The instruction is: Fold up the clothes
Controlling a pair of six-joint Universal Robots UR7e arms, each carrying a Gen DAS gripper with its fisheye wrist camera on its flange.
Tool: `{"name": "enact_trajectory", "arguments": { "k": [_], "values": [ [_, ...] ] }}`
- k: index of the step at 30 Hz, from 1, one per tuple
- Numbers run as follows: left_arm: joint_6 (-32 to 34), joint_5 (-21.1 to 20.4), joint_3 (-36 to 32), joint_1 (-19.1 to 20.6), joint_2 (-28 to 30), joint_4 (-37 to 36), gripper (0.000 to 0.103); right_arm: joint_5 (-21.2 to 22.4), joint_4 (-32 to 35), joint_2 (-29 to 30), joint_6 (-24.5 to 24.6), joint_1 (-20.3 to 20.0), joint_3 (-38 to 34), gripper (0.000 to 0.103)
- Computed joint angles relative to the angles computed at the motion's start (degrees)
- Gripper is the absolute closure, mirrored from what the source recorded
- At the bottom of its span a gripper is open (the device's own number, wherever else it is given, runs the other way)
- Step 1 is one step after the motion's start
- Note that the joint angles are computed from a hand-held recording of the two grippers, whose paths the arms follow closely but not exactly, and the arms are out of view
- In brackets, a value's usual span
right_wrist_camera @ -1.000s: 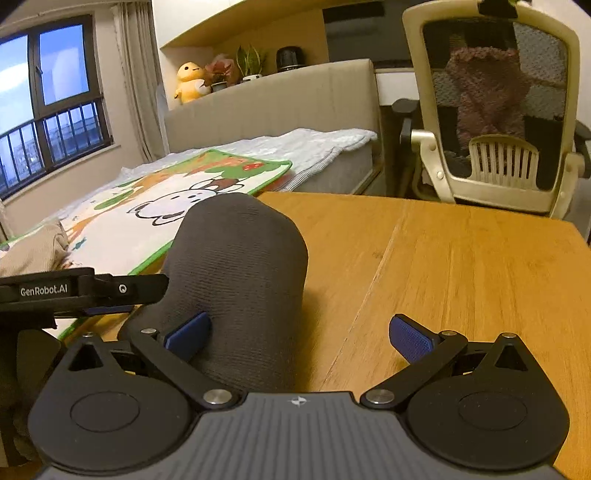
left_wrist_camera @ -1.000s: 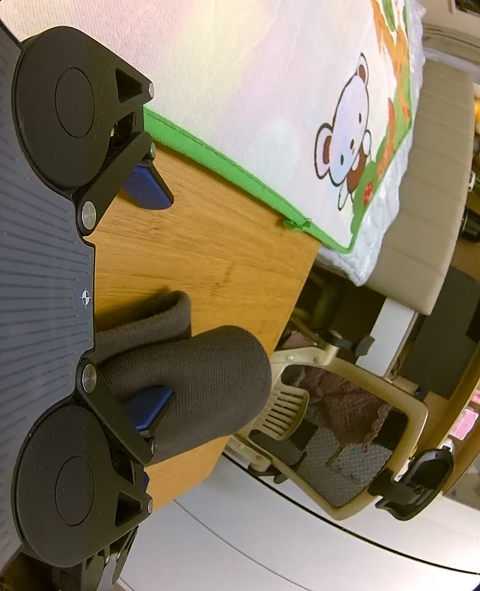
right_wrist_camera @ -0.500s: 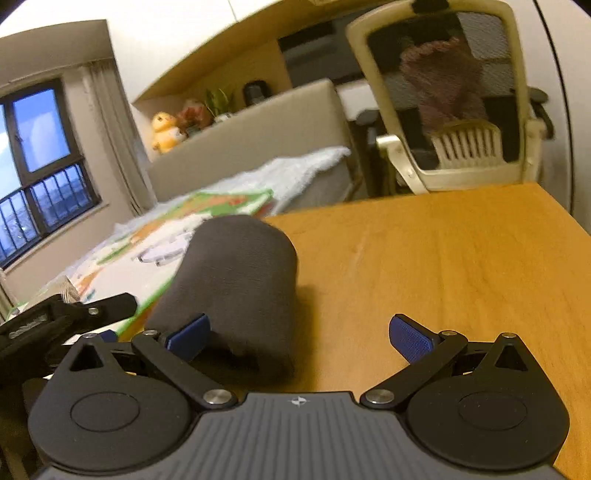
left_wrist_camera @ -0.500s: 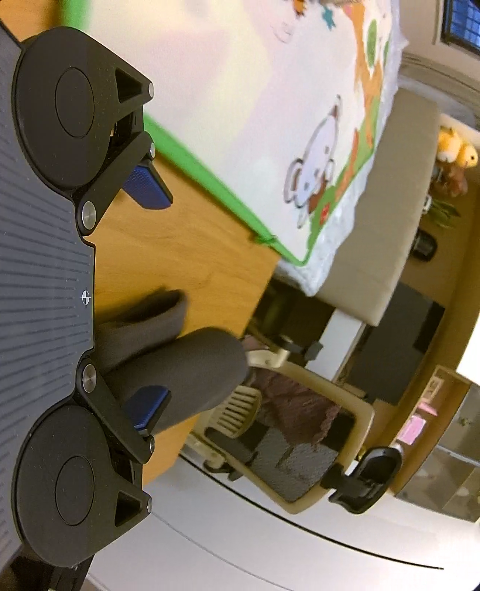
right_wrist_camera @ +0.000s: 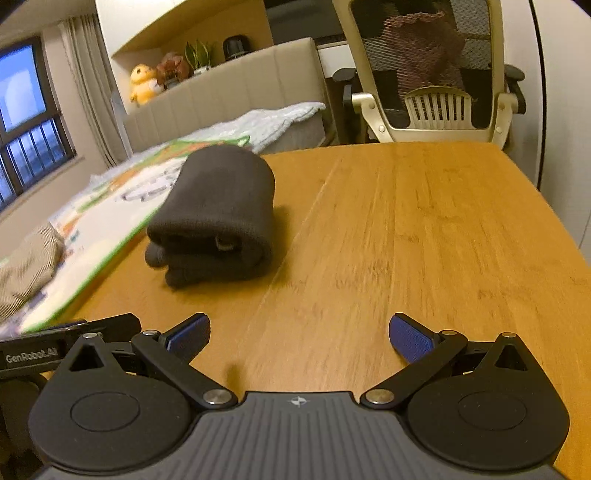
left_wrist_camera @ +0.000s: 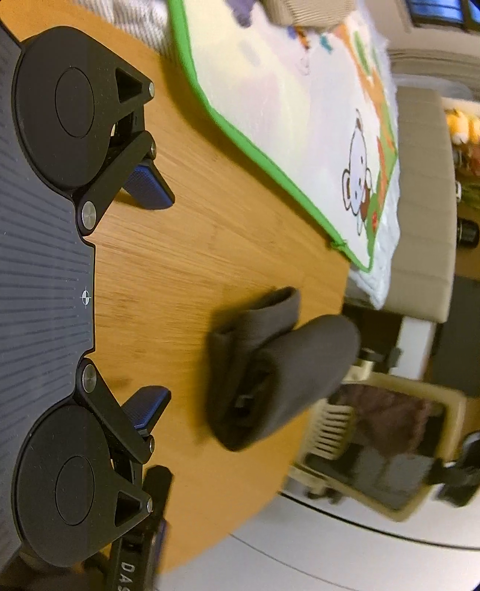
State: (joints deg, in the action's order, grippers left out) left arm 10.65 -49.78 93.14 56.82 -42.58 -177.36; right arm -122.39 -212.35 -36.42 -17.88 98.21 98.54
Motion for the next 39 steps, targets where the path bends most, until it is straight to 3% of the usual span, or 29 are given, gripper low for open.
{"name": "enact_trajectory", "arguments": {
  "k": [3,14,28,39],
  "values": [
    [3.1,5.8,0.7,-1.7,1.0,1.2,0.000,-3.8,0.4,0.9,-2.1,1.2,-0.4,0.000],
    [1.4,7.1,0.9,-1.9,1.0,0.3,0.000,-11.5,1.5,3.2,-5.4,2.7,-3.1,0.000],
    [2.4,9.0,-9.3,0.6,6.0,2.5,0.000,-10.3,6.1,5.8,-7.6,1.0,-11.5,0.000],
    [3.0,8.4,-9.2,0.7,6.1,2.1,0.000,-9.3,5.9,6.0,-8.3,0.8,-11.9,0.000]
  ]
}}
